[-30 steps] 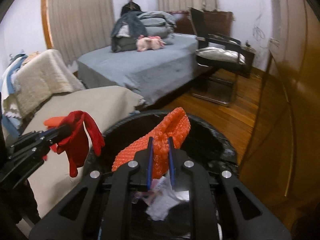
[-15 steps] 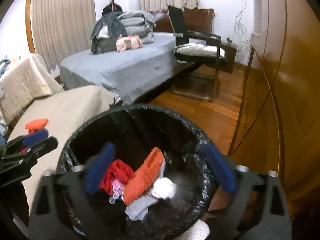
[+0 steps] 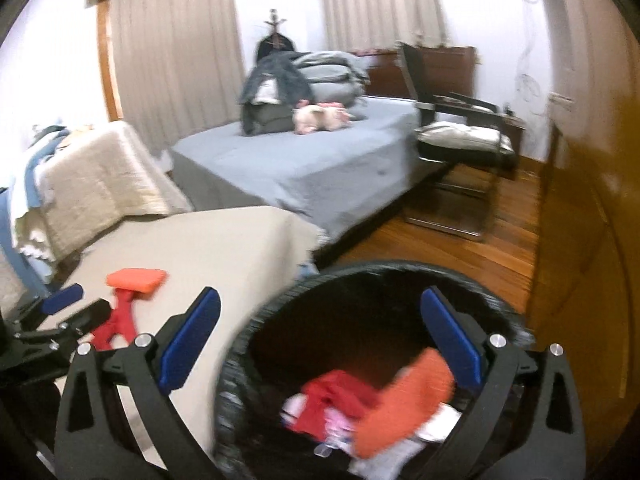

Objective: Collect trash
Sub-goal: 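Move both open tools back over the small orange net and red cloth, then close the left tool on the red cloth and lift it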

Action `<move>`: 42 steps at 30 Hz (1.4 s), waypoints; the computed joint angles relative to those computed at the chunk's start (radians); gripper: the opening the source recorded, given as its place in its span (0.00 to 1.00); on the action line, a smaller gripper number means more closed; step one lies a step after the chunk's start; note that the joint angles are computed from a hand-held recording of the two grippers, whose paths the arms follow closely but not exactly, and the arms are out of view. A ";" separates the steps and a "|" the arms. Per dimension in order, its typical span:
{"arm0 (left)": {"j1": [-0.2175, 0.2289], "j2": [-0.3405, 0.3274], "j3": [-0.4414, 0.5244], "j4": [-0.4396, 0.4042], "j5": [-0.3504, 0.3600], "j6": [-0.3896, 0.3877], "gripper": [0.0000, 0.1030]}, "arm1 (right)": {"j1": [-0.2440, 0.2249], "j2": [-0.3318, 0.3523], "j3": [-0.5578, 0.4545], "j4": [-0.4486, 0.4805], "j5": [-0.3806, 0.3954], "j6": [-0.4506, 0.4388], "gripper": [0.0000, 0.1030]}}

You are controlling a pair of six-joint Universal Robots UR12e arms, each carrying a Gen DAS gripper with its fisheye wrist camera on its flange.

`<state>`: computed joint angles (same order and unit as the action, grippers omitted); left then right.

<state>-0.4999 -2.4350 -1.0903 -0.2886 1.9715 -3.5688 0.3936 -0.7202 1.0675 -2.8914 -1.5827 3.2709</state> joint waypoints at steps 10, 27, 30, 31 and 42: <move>0.036 0.073 -0.149 0.008 0.117 -0.099 0.87 | 0.048 0.116 -0.217 0.092 0.096 -0.061 0.95; 0.107 0.044 -0.165 -0.091 0.070 -0.195 0.86 | 0.103 0.346 -0.595 0.330 0.012 -0.041 0.95; 0.115 0.023 -0.134 -0.115 0.041 -0.202 0.85 | 0.105 0.384 -0.667 0.377 0.005 -0.044 0.95; 0.117 0.017 -0.123 -0.126 0.033 -0.206 0.85 | 0.103 0.389 -0.674 0.382 0.007 -0.042 0.95; 0.137 -0.008 -0.079 -0.189 -0.060 -0.208 0.17 | 0.103 0.445 -0.771 0.462 0.026 -0.040 0.95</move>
